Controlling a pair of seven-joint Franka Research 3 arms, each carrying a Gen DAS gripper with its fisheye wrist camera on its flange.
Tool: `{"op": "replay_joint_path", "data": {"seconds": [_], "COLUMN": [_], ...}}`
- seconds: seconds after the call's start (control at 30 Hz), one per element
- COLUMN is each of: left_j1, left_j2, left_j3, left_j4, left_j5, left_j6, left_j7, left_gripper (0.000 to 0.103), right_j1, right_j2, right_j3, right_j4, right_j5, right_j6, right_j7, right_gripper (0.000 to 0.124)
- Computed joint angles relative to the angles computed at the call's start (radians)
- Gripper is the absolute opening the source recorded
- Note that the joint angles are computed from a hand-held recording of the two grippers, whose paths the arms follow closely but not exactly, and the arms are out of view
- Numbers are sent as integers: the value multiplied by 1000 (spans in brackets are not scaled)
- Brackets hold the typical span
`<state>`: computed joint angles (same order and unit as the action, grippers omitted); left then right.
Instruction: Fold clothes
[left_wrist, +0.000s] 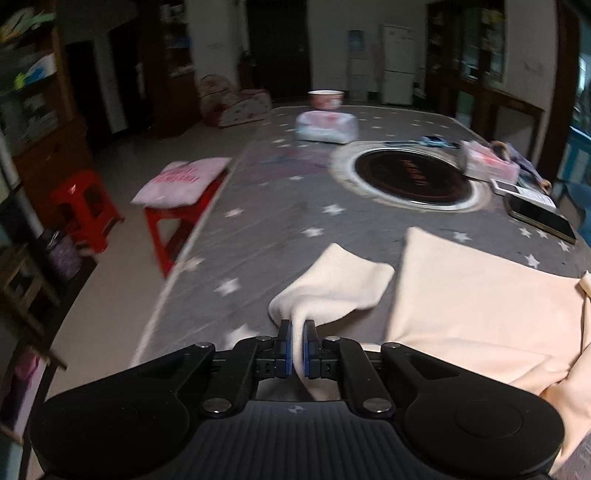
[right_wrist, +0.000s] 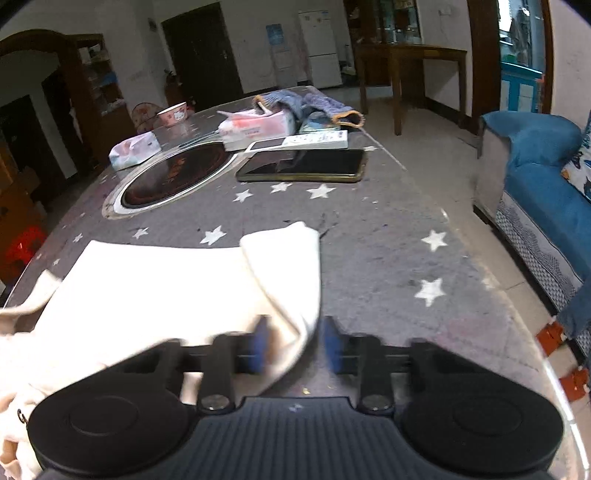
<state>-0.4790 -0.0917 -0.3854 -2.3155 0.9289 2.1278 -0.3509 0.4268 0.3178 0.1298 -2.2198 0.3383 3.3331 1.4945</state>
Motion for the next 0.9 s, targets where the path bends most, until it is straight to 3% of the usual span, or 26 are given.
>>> {"op": "replay_joint_path", "data": {"seconds": [0.07,0.2,0.33,0.4,0.47,0.6,0.67,0.77,0.83,0.9], "left_j1": [-11,-30,-47,-55,-63,-79,-88,-95,-95,-92], "left_j2": [-44,-113,-132,-133,-135,-142,-141,-125,-100,-52], "left_j3": [-9,-29,-57,-63,-67,-94,-105,-105,-100,-92], "left_j4": [-41,-105,-119,-123,-123,-108,-97,-85,-71,-43], "left_j5": [-37,-98,-136,-149,-163,-137,-107,-33,19,72], "left_j6": [-5,16,-1,-1,-8,-56,-66,11,91,172], "left_j7": [-13,-26,-11,4,28,41,38,47,58,79], "left_gripper": [6,6,6,10,13,48,50,52,54,54], "right_j1": [57,333,623,695,704,659,595,460,422,452], "right_j2": [1,-38,-94,-109,-137,-178,-196,-195,-160,-112], "right_j3": [-51,-299,-526,-567,-570,-534,-492,-399,-367,-392], "right_j4": [-2,-44,-99,-109,-127,-161,-183,-192,-160,-109], "right_j5": [12,152,464,616,704,725,621,439,434,501], "right_j6": [16,71,167,222,239,227,193,127,94,57], "right_j7": [-8,-128,-407,-547,-629,-680,-582,-393,-382,-429], "right_gripper": [7,3,2,2,2,3,7,30,41,48]}}
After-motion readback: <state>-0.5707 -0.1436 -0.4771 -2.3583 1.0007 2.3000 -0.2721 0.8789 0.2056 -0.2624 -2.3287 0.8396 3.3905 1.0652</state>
